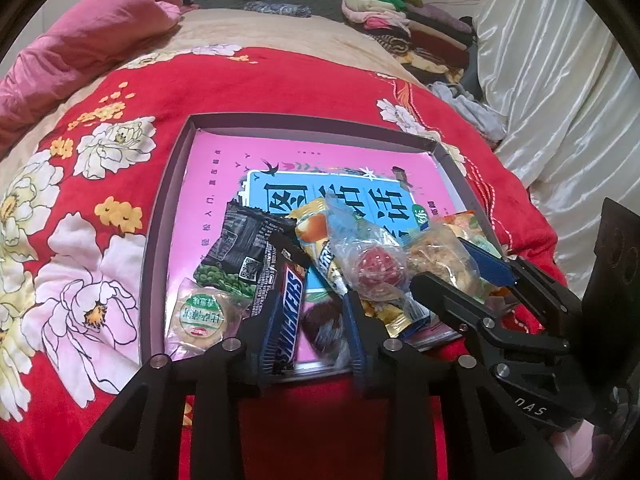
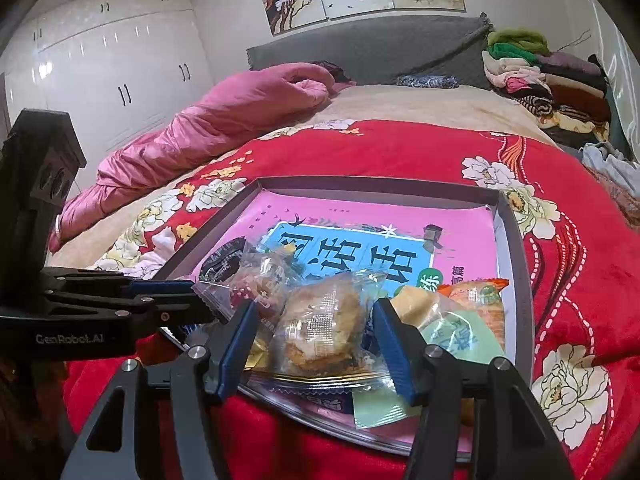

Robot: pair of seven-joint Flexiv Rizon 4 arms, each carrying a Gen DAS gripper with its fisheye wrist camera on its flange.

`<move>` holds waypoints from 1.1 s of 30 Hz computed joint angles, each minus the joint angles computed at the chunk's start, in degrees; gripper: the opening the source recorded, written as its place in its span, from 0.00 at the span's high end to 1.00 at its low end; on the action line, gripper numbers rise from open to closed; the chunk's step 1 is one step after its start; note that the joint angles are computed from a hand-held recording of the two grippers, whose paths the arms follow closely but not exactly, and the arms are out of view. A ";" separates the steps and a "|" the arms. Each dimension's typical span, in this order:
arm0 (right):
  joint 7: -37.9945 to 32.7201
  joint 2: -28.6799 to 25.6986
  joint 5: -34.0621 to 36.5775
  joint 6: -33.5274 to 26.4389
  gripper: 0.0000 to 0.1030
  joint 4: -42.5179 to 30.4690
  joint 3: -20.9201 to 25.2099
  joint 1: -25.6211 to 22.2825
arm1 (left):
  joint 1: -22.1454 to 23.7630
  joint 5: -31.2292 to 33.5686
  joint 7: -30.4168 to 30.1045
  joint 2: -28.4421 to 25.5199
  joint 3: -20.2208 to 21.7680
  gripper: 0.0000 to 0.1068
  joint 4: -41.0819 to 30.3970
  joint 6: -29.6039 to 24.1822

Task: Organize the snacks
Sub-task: 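Lower both snacks into the tray and open both tools to release them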

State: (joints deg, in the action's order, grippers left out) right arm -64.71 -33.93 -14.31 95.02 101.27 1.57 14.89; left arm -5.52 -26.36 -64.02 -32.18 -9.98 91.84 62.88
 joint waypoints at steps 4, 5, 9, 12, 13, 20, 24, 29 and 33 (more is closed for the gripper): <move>0.97 0.44 -0.67 -0.61 0.43 0.72 -4.48 3.54 | -0.10 0.22 0.09 0.04 0.01 0.66 0.04 -0.03; 1.27 0.54 -0.99 -0.63 0.43 1.00 -5.92 4.63 | -0.03 0.11 0.21 0.07 -0.11 0.66 0.14 0.05; 1.68 0.63 -1.95 -0.73 0.43 1.38 -7.71 6.02 | -0.07 0.23 0.09 -0.01 0.01 0.66 0.01 -0.19; 1.06 0.49 -1.95 -0.27 0.42 1.07 -5.24 4.05 | -0.05 0.26 0.19 0.01 -0.01 0.66 0.03 -0.16; 0.68 0.40 -1.88 0.01 0.41 0.91 -4.14 3.20 | -0.04 0.26 0.20 -0.02 -0.01 0.66 0.04 -0.14; -1.41 -0.07 -2.07 -0.99 0.36 -0.09 -1.12 1.32 | -0.06 0.50 -0.21 -0.03 0.23 0.66 0.03 -0.21; -1.39 0.14 -1.71 0.04 0.36 0.37 -2.17 2.14 | 0.18 0.15 -0.05 0.06 -0.02 0.66 0.19 -0.20; -1.04 0.32 -1.58 -0.05 0.36 0.61 -3.64 3.34 | 0.16 0.05 -0.02 0.15 -0.02 0.64 0.34 0.02; -0.39 0.61 -1.70 0.54 0.36 1.21 -6.44 5.45 | 0.24 -0.18 0.11 0.22 -0.16 0.58 0.43 -0.01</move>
